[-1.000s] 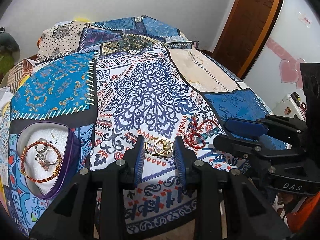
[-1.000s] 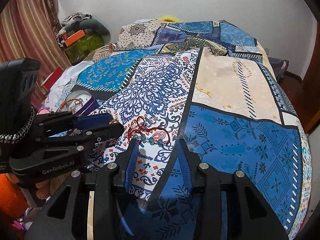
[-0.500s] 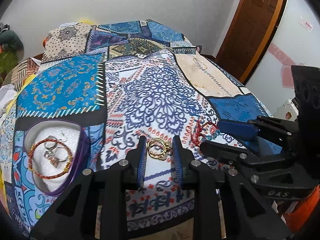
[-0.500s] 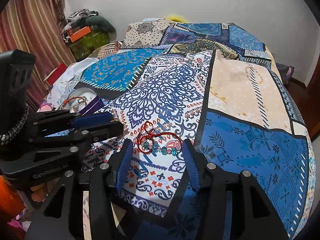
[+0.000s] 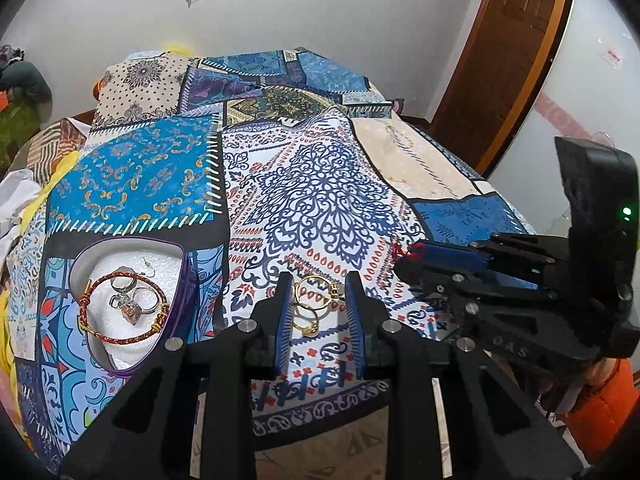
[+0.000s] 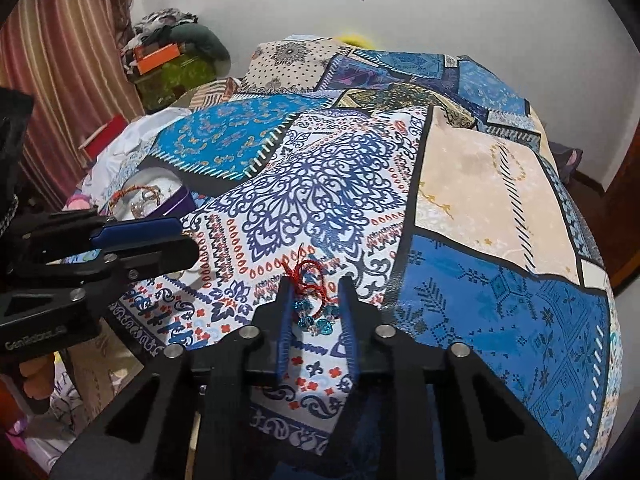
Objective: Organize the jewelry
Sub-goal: 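Carry gold rings (left tool) and red-turquoise bracelet (right tool) over the tin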
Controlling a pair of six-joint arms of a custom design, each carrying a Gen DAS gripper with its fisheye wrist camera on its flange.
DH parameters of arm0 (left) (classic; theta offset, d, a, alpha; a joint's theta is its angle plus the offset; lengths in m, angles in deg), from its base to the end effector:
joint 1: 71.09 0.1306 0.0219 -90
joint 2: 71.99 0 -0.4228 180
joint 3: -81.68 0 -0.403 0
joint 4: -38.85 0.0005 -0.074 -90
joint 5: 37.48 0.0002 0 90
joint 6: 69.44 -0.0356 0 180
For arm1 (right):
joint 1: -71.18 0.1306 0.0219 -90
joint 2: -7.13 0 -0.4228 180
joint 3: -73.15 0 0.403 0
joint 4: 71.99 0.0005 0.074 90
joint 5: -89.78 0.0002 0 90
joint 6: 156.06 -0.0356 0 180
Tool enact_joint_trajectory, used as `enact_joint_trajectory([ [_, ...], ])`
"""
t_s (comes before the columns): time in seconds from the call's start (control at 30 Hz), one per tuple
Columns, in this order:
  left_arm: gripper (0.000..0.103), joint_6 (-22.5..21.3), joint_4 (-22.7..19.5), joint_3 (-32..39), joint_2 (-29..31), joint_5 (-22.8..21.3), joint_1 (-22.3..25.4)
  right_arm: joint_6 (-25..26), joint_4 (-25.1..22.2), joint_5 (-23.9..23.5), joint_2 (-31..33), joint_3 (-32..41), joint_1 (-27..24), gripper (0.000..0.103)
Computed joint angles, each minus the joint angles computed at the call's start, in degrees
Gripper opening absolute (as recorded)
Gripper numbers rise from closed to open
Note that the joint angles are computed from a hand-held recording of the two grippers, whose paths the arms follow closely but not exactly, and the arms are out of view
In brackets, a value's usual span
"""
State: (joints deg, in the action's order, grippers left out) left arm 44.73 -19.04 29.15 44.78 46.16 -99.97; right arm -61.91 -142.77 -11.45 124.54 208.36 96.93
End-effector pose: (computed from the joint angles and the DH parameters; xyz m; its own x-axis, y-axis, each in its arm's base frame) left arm 0.5993 -0.3266 0.5025 -0.7556 -0.0479 -0.6533 0.1148 0.9722 -0.2041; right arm 0.5968 0.2950 0.5420 -0.6788 -0.4062 -0.6118 -0.5824 0.8052 0.1115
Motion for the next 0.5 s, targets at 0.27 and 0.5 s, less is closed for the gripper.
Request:
enact_joint_trajectory([
  [0.27,0.025,-0.6,0.2,0.6,-0.7,-0.5,-0.5,-2.2,1.0,-1.3,-1.1,-0.9,-0.4,0.007],
  [0.5,0.025,-0.9,0.9,1.1,-1.7,-2.1,-0.9,-3.4,2.1,-1.3,-2.0,-1.2,-0.5,0.007],
])
